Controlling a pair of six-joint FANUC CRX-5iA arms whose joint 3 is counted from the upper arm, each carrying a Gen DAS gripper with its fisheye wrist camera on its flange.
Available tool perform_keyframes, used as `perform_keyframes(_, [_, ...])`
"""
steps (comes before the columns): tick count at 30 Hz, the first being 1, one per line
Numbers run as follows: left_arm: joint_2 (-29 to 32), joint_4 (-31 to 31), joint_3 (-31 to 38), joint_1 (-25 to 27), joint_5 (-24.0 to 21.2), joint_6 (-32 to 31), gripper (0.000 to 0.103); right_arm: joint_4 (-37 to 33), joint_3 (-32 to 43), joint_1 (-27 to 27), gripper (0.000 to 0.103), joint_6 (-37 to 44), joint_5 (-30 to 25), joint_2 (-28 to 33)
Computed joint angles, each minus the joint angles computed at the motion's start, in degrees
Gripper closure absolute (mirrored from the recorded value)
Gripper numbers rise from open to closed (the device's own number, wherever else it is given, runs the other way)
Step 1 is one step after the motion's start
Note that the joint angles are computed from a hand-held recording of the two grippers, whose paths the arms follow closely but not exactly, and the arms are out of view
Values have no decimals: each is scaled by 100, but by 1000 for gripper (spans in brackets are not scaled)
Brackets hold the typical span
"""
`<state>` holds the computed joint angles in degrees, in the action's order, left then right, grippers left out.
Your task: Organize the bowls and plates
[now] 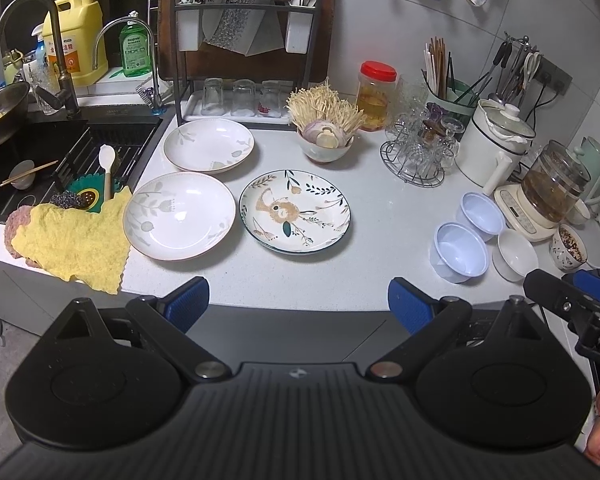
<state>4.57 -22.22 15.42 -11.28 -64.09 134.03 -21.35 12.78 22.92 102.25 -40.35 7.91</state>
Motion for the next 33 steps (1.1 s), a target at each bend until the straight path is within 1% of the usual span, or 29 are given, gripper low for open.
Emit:
perform_keyframes(24, [-54, 51, -102, 73, -57, 41, 5, -360, 217, -92, 0, 113, -397, 134])
perform_keyframes(26, [-56, 78, -124, 107, 3, 35, 5, -332, 208, -74, 0, 91, -351, 133])
perform_keyframes(28, [-43, 155, -134, 173, 35, -22, 5, -136, 155, -1, 0, -53, -241, 133])
perform_keyframes(33, [16, 367, -185, 395, 206, -307, 5, -77, 252, 30, 0, -313, -361, 253])
